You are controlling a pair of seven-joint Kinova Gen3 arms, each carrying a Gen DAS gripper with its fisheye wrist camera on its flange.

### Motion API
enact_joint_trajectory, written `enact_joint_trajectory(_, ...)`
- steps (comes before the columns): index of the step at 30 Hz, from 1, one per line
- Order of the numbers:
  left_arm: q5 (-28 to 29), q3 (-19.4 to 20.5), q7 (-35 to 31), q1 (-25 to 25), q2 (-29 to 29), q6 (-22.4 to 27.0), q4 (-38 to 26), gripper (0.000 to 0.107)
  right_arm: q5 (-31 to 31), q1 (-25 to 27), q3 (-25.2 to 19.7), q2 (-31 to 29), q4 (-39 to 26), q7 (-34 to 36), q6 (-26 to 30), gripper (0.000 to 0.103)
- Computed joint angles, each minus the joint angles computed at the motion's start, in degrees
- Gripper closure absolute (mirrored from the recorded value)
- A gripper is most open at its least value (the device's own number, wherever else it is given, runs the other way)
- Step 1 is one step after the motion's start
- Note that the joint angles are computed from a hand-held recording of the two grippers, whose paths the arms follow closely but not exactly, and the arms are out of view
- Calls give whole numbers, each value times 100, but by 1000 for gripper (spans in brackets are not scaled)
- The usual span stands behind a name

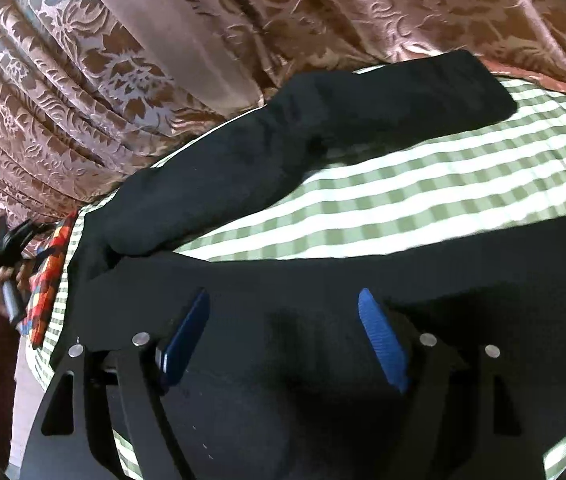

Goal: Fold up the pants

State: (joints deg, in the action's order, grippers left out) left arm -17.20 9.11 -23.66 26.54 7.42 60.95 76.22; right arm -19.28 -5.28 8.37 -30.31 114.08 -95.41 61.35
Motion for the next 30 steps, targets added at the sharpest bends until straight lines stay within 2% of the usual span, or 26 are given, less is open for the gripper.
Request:
enact_joint_trajectory(5, 248, -172, -578, -207, 859, 449, -977, 40, -107, -41, -15, 283, -47, -37, -166, 25)
enact_joint_trajectory(10, 430, -514, -702, -133, 1623, 1043, -1734, 41, -147, -12, -88, 475, -44, -68, -194, 25)
enact_joint_trajectory(11, 461, -522, -714, -156, 1720, 1083, -1802, 59, -153, -3, -87, 501, -30, -78, -174, 25)
enact_joint_trajectory(12, 459, -515, -815, -159, 1774, 1047, -1827, 89, -145, 13, -96, 514, -21, -87, -154, 25)
enact_joint_trajectory(13, 363, -590, -929, -56, 1771, 951, -1771, 95, -115, 43, -122, 527, -12, -115, -128, 25)
enact_joint_trajectory(14, 185, -708, -950, 132, 1686, 762, -1637, 101, -87, 74, -145, 530, 4, -144, -116, 25)
enact_joint_trajectory(15, 0, -720, -909, 248, 1568, 529, -1464, 102, -70, 104, -157, 527, 25, -175, -115, 25)
enact_joint_trajectory(17, -466, -463, -838, 328, 1141, 63, -1007, 102, -81, 121, -136, 520, 52, -187, -126, 25)
enact_joint_trajectory(20, -1105, -461, -318, 716, 345, -608, -219, 102, -43, 122, -181, 520, 33, -185, -110, 25)
enact_joint_trajectory(22, -1571, -545, 51, 1179, -186, -811, 229, 102, -95, 69, -169, 519, 15, -140, -121, 25)
enact_joint_trajectory(24, -2037, -246, 290, 1291, -609, -1080, 633, 102, -164, 1, -139, 530, -7, -55, -153, 25)
enact_joint_trajectory(26, -2384, 198, 579, 1272, -1049, -1105, 1010, 102, -311, -70, -49, 604, -45, 48, -149, 26)
enact_joint_trajectory(29, -2689, 730, 1068, 1285, -1568, -1021, 1473, 102, -676, -215, 178, 823, -198, 338, -112, 33)
enact_joint_trajectory(30, -2781, 996, 1301, 1235, -1688, -981, 1606, 102, -804, -246, 220, 915, -278, 426, -76, 39)
